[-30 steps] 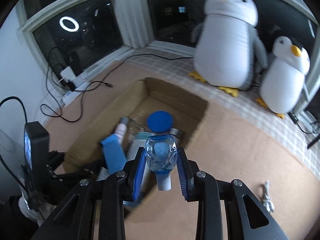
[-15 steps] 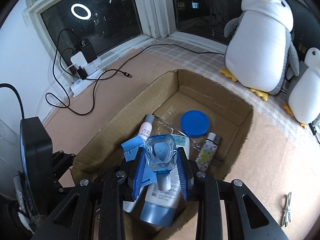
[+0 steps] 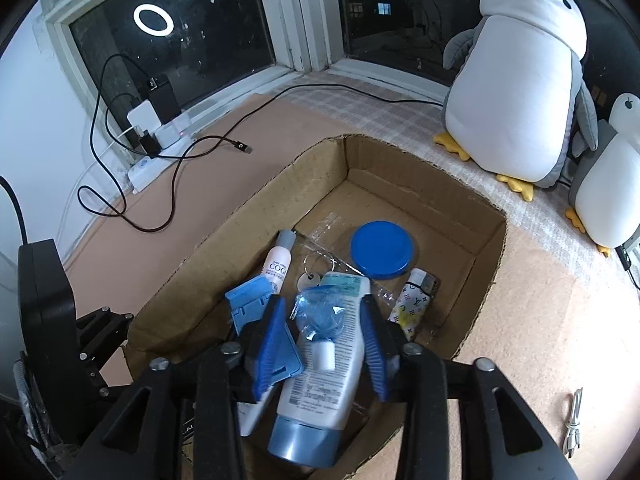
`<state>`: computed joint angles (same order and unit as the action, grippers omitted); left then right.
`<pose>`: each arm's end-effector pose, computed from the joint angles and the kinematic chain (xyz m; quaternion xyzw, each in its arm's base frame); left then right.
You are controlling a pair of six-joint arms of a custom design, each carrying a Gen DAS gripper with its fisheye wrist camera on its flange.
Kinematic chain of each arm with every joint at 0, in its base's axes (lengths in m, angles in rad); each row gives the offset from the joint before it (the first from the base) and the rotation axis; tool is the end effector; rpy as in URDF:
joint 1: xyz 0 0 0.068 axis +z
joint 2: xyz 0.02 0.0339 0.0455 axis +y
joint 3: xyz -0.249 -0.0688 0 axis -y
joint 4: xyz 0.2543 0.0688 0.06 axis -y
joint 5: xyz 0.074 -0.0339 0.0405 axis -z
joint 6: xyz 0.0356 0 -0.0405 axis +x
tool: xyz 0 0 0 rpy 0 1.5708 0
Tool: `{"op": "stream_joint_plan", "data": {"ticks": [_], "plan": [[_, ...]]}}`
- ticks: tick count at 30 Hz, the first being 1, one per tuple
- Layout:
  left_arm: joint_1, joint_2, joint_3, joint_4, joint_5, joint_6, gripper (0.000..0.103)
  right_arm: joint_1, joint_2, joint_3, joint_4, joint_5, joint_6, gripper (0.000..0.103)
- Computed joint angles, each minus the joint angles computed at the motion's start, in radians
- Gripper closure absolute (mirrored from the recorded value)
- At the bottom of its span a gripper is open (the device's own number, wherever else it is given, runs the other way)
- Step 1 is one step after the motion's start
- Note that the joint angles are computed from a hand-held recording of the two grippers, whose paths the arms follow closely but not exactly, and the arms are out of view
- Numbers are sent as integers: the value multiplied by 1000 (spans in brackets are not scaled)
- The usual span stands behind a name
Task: Organize rigid objects
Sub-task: 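Carry the sanitizer bottle into the box and release it, then move the right gripper to the white USB cable and grasp it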
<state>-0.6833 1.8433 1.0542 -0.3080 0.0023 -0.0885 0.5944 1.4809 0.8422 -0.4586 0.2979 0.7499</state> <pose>0.2782 -0.2266 0.1176 0.2851 0.9293 -0.0894 0.2170 0.2435 0.1520 0.1619 0.1094 0.9557 0.0315 0.2713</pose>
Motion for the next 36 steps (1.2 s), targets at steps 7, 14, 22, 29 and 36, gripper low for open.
{"op": "stream_joint_plan", "data": {"ticks": [7,14,22,29,36], "plan": [[0,0,0,0,0,-1,45,8,-6,-3,-9,11,-8,55],[0,0,0,0,0,0,45,18,-20,-13,-21,23,-7,42],[0,0,-1,1,0,0,45,34,-81,-55,-42,43,12,41],[0,-1,-2,1,0,-1,45,69,-223,-132,-116,92,65,34],[-4,-1,0,-3,-7,1,45,98,-420,-220,-251,148,143,32]]}}
